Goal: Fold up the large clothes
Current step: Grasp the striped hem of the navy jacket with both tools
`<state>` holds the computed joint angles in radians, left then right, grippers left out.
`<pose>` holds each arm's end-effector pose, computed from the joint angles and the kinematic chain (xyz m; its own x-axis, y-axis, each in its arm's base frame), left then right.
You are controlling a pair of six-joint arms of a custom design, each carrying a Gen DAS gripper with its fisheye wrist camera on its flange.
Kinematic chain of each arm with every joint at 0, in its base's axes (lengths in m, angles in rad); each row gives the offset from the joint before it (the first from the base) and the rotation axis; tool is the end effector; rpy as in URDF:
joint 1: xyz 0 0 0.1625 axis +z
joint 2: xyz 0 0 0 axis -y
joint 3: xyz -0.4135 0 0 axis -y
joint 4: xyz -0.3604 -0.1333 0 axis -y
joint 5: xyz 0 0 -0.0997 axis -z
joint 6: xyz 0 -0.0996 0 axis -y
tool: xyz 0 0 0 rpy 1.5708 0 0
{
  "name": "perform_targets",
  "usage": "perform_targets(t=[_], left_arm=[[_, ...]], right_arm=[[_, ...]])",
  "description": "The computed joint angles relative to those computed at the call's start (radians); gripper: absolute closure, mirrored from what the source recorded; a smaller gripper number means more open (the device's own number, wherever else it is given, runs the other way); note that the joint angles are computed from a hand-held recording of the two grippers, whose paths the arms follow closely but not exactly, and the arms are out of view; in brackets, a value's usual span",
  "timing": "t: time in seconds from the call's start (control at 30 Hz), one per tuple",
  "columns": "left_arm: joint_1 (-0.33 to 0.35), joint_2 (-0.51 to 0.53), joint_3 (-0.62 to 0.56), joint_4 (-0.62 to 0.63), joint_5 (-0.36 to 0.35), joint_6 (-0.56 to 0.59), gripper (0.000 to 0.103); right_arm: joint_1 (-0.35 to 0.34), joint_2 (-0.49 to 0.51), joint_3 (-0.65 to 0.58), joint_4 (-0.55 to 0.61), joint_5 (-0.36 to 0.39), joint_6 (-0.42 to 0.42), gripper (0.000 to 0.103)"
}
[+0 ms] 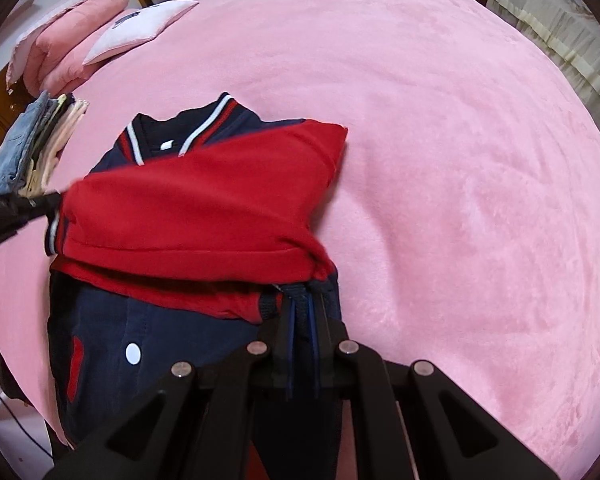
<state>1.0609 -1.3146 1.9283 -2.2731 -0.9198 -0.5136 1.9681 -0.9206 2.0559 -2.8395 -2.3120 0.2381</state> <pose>-0.0778 -0.5359 0.2849 -0.8664 -0.1297 -0.4823 0.0695 0.9250 -0.3736 0.2586 -0.4456 0.1053 -0.7852 0.0187 0.6189 -0.2041 0.9359 -0.2871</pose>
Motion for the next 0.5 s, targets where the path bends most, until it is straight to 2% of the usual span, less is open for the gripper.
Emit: perform_targets(t=[0.1,0.17,0.2,0.23,0.27,0.3,0.33,0.4,0.47,0.5], left_arm=[[0.017,0.011,0.004,0.016,0.005,-0.024,0.097],[0.017,0.036,-0.022,0.119,0.052,-0.094,0.091],[0.017,0.053,-0.042,0.175,0.073,-0.142,0.075],[0.017,0.055,-0.05,0.203,0.087,-0.17,0.067],[0.008,0.053,-0.065,0.259,0.112,-0.226,0.05],[0.001,0.044,-0.069,0.278,0.123,-0.25,0.043],[-0.006,0.034,-0.066,0.278,0.127,-0.259,0.043],[-0.031,0.001,-0.048,0.248,0.126,-0.257,0.043],[-0.051,-0.029,-0.021,0.154,0.076,-0.201,0.043],[-0.054,-0.033,-0.012,0.101,0.025,-0.155,0.043]], right_arm=[[0.003,-0.003,0.008,-0.014,0.003,-0.012,0.097],[0.0,-0.013,0.002,0.014,0.024,0.002,0.095],[0.0,-0.023,-0.001,0.038,0.035,0.013,0.093],[0.004,-0.04,-0.008,0.087,0.039,0.038,0.088],[0.007,-0.051,-0.014,0.125,0.039,0.058,0.085],[0.013,-0.069,-0.02,0.167,0.041,0.078,0.083],[0.021,-0.086,-0.02,0.182,0.044,0.086,0.083],[0.036,-0.11,-0.005,0.12,0.055,0.067,0.083],[0.038,-0.112,0.018,-0.034,0.109,-0.01,0.083],[0.032,-0.104,0.019,-0.083,0.138,-0.044,0.084]])
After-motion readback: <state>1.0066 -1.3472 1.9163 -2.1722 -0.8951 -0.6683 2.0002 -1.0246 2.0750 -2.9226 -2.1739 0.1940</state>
